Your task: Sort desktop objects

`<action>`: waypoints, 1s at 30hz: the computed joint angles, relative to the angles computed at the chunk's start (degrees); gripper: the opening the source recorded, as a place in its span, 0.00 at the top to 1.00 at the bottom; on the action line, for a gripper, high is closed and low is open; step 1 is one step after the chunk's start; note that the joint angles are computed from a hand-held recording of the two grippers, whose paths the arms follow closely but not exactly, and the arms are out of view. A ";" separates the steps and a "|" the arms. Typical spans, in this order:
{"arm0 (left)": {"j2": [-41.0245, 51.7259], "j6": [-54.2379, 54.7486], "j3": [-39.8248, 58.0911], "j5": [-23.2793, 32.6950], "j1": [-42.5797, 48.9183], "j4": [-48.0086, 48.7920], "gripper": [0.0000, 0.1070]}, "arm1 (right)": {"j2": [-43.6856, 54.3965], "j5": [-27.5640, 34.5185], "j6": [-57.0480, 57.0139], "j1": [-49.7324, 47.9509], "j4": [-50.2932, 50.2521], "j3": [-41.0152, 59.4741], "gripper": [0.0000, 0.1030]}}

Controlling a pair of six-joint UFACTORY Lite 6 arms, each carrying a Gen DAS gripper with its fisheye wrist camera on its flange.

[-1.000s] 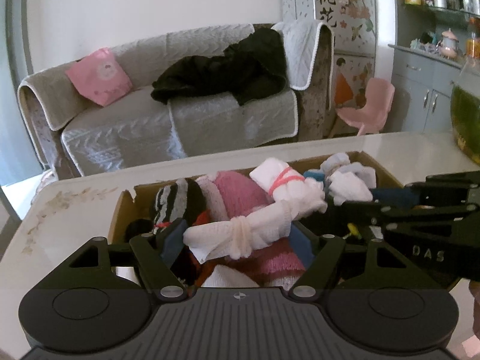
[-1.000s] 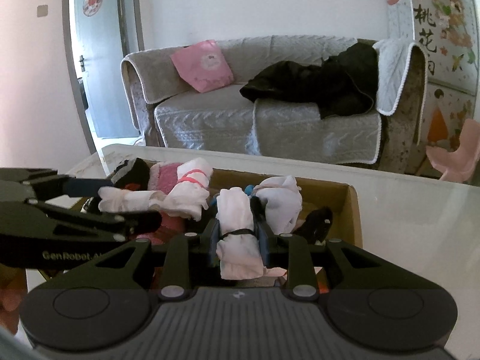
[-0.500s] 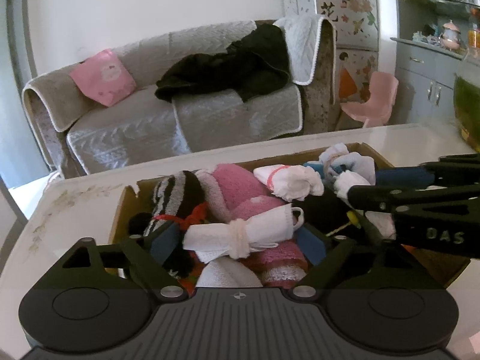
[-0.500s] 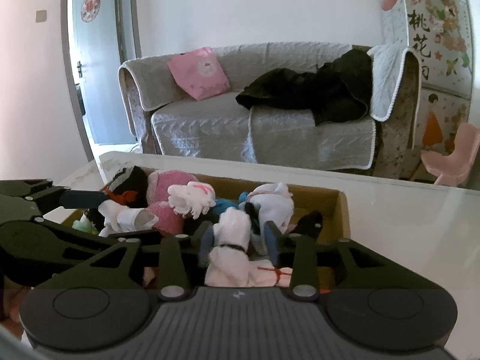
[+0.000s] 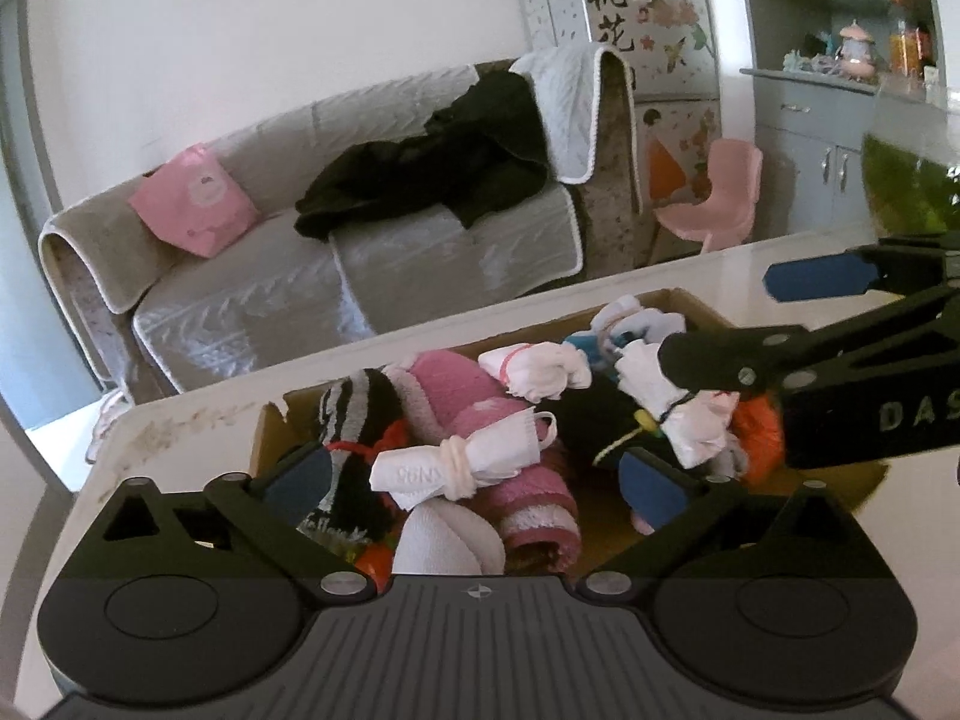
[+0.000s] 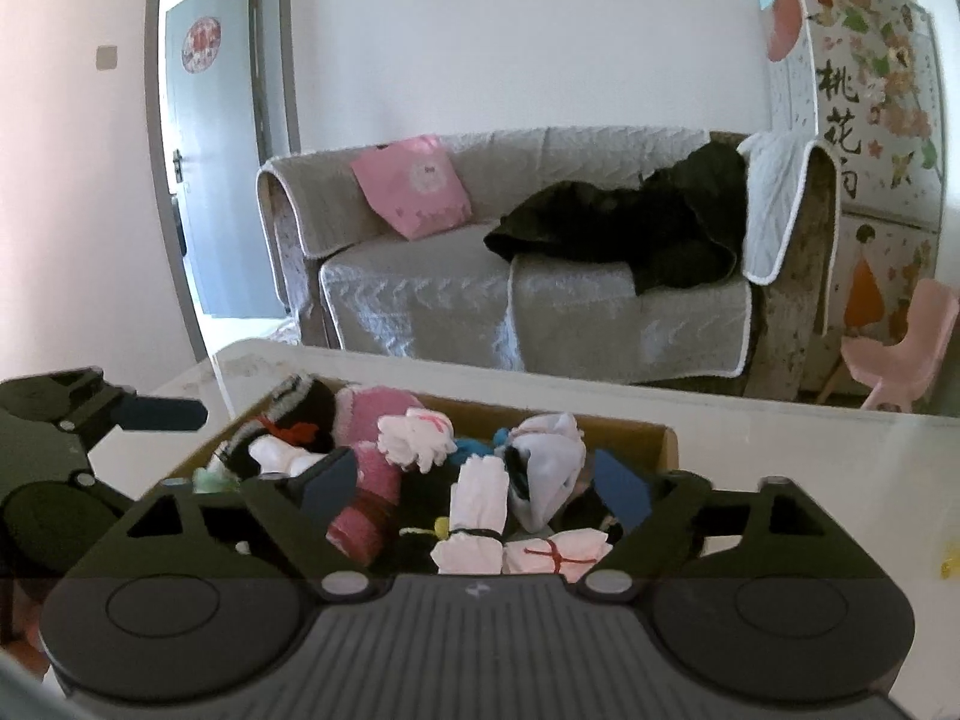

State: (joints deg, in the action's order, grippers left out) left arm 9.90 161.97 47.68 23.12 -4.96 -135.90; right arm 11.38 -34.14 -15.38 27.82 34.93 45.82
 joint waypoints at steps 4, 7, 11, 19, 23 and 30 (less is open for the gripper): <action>-2.84 -15.05 -1.04 1.68 3.56 14.08 0.04 | -1.98 -0.25 -0.82 0.74 2.98 -1.16 0.02; -5.55 -24.79 -2.12 3.37 5.99 23.37 0.04 | -3.65 -0.08 -1.39 1.74 6.00 -2.81 0.01; -11.93 -27.02 -7.34 4.39 7.89 25.79 0.04 | -5.62 -1.29 -5.10 4.94 13.70 -4.93 0.01; -22.44 -22.89 -17.13 0.35 8.35 22.76 0.04 | -6.25 -5.03 -12.56 14.76 29.17 -5.79 0.01; -24.33 -20.82 -18.57 3.62 10.64 23.70 0.04 | -5.03 -7.35 -18.28 18.33 35.18 -2.52 0.01; -21.27 -23.45 -16.65 10.68 15.21 27.46 0.04 | -2.94 -12.69 -17.15 19.87 34.64 -1.51 0.01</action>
